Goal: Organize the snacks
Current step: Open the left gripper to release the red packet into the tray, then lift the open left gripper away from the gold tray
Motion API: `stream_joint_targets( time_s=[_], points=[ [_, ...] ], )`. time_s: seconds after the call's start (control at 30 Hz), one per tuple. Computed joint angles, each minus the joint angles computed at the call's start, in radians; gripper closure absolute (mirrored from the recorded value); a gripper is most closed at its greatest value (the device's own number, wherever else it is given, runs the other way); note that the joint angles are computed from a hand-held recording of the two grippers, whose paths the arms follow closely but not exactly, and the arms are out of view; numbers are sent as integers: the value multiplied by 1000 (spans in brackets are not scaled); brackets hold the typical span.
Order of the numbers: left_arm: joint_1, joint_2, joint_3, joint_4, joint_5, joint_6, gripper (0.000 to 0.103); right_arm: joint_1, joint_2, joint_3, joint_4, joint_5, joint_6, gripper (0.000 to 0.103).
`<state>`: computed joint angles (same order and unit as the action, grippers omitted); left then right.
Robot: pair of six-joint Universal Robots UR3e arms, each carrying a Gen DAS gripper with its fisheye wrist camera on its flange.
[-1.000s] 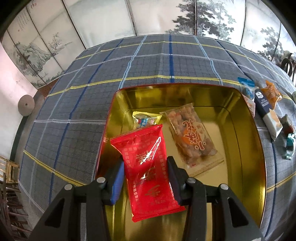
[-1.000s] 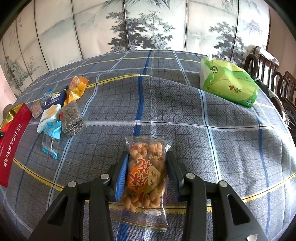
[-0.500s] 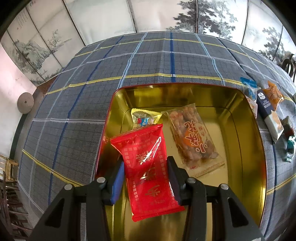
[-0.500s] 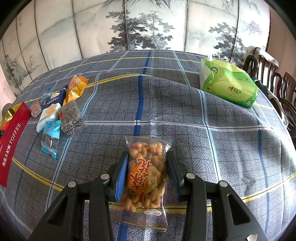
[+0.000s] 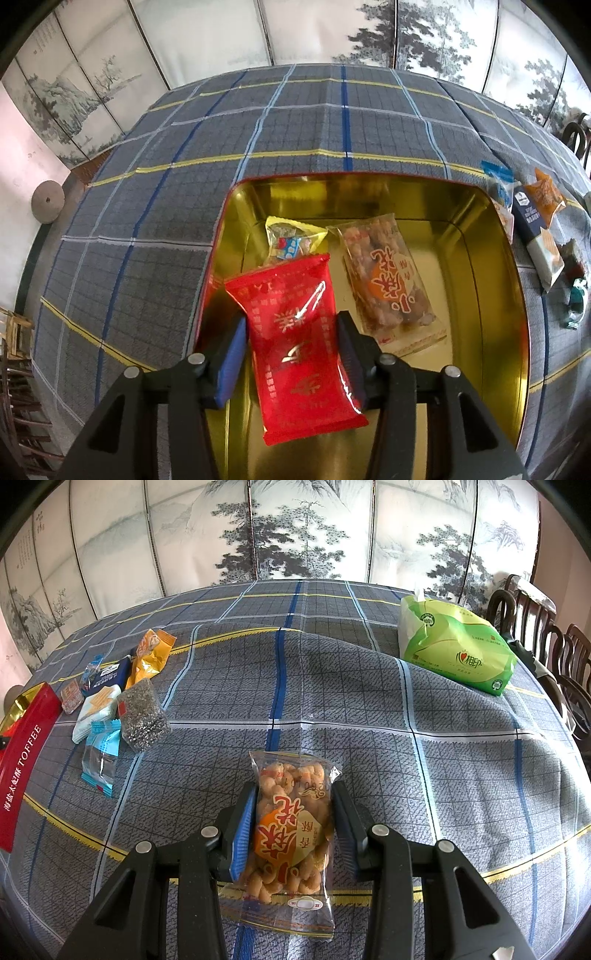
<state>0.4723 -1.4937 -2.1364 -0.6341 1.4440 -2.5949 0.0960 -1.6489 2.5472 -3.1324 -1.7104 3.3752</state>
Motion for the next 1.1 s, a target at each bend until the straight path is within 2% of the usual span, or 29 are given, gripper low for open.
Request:
stream_joint_targets(
  time_s=[0.3,0.4,0.53,0.73,0.97,1.1],
  points=[
    [5,61,-42,46,-23,18,50,-5,-7,5,4,-1,-6,66],
    [12,89,-52,45,-42,28,42,25,20,-20,5,-20,17,66],
    [-2,97,-67,101,-14,17,40,29,25,-23,4,-23,21,66],
    [2,78,-53,104,16,18,40,35,33,-25,-2,-26,24,66],
    [2,74,-79,167,33,17,38,35,32,-24,-1,-29,23,66],
    [-15,57,-75,186,64,8,33,43,39,-31,0,-35,29,66]
  ],
)
